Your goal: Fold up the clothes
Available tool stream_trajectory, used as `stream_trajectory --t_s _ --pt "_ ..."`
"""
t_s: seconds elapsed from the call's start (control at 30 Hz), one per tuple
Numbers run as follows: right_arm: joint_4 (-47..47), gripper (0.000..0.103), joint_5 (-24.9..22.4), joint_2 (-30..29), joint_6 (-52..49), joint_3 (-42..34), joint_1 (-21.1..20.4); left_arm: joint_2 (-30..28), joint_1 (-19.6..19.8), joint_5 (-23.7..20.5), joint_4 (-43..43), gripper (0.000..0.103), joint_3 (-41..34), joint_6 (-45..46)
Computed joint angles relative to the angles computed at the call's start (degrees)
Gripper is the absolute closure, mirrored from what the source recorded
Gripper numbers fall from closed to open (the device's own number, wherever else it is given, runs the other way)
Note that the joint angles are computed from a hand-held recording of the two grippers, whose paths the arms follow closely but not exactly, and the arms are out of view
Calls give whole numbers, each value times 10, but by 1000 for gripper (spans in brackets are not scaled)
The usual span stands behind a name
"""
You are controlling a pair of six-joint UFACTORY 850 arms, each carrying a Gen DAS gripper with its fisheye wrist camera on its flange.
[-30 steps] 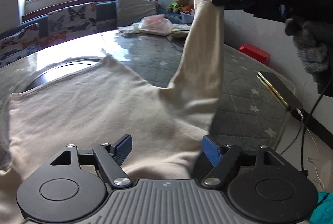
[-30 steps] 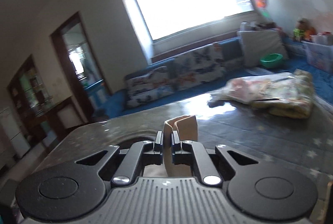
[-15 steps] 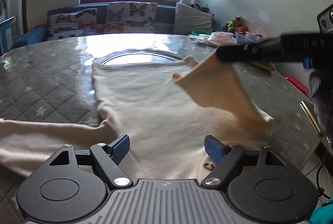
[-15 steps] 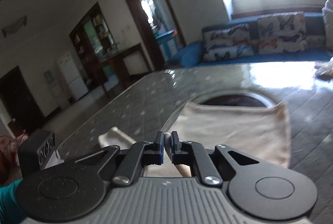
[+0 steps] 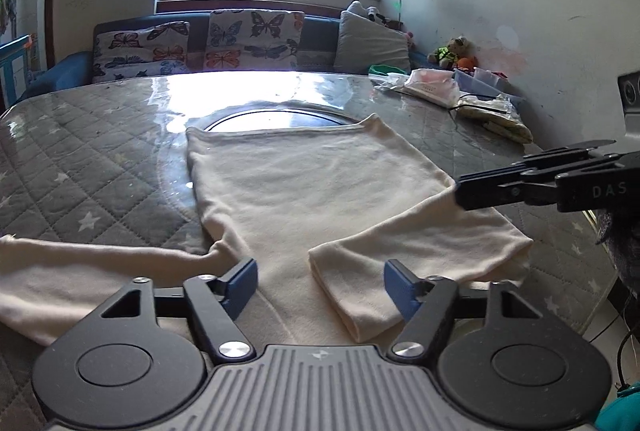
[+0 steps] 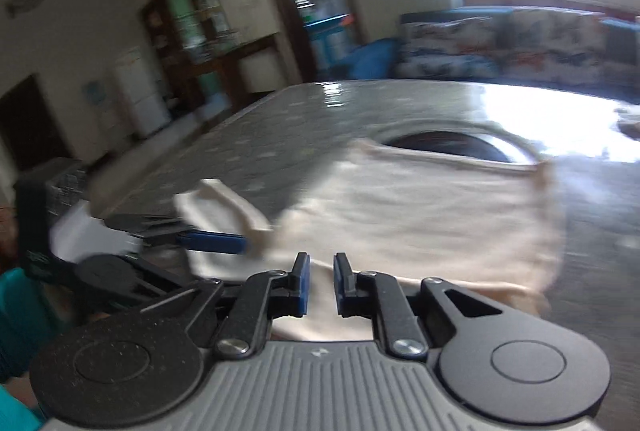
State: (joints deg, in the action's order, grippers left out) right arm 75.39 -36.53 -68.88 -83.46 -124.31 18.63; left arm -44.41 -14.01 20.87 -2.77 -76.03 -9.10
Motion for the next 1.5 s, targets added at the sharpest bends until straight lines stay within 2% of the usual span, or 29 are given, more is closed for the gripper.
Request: stream_trajectory --t_s 0.07,0.17,0.23,0.37,0.4,0.43,0.5,0.53,0.57,0.6,0.63,0.67,0.7,0.8,0.97,1.1,1.2,1.27,1.33,1.4,1.5 --pt "18 87 44 19 -18 38 -8 -10 -1 -9 9 40 -16 -4" --pt "54 84 111 44 -51 91 -19 -28 -2 -27 5 41 -45 6" --pt "51 79 126 44 -29 98 -28 -41 -4 -37 1 40 -65 18" --pt "23 78 124 26 21 82 -39 -64 -8 -56 -31 41 -98 70" --pt "23 78 119 20 26 77 -41 -68 -11 -57 -58 49 -103 102" --pt "23 77 114 12 33 67 -41 -73 -12 -65 -66 61 -111 114" --pt "21 77 106 3 45 56 -42 -82 -14 -74 -103 70 -123 156" --pt "21 77 103 0 49 54 -43 -83 -14 -69 -104 81 -123 158" --pt "20 78 104 -2 51 53 -42 -82 -13 -70 -86 84 -123 139" --pt "25 81 108 -2 45 56 -40 -82 -13 -72 -93 88 -125 143" --pt "33 93 115 2 34 65 -39 -81 -15 -66 -120 89 -125 172" --pt "41 98 123 8 23 74 -38 -81 -19 -57 -162 89 -127 218" --pt "46 98 128 13 15 83 -37 -81 -21 -49 -182 89 -128 240" --pt "43 98 138 28 14 104 -38 -88 -20 -49 -193 89 -141 252" --pt "141 94 150 34 -105 102 -33 -93 -21 -66 -235 87 -148 295" --pt "90 94 129 -4 -57 31 -27 -87 -22 -57 -225 85 -137 283" --pt "-19 94 132 -59 54 -58 -19 -87 -22 -57 -245 83 -136 302" --pt "-57 90 139 -80 108 -88 -19 -86 -22 -55 -257 80 -133 313" --pt "-32 87 140 -76 106 -78 -22 -81 -21 -50 -254 77 -125 308" --pt "17 87 153 -54 63 -42 -25 -73 -21 -40 -260 75 -114 311" --pt "72 87 137 -21 -17 12 -29 -59 -22 -26 -261 73 -96 300"
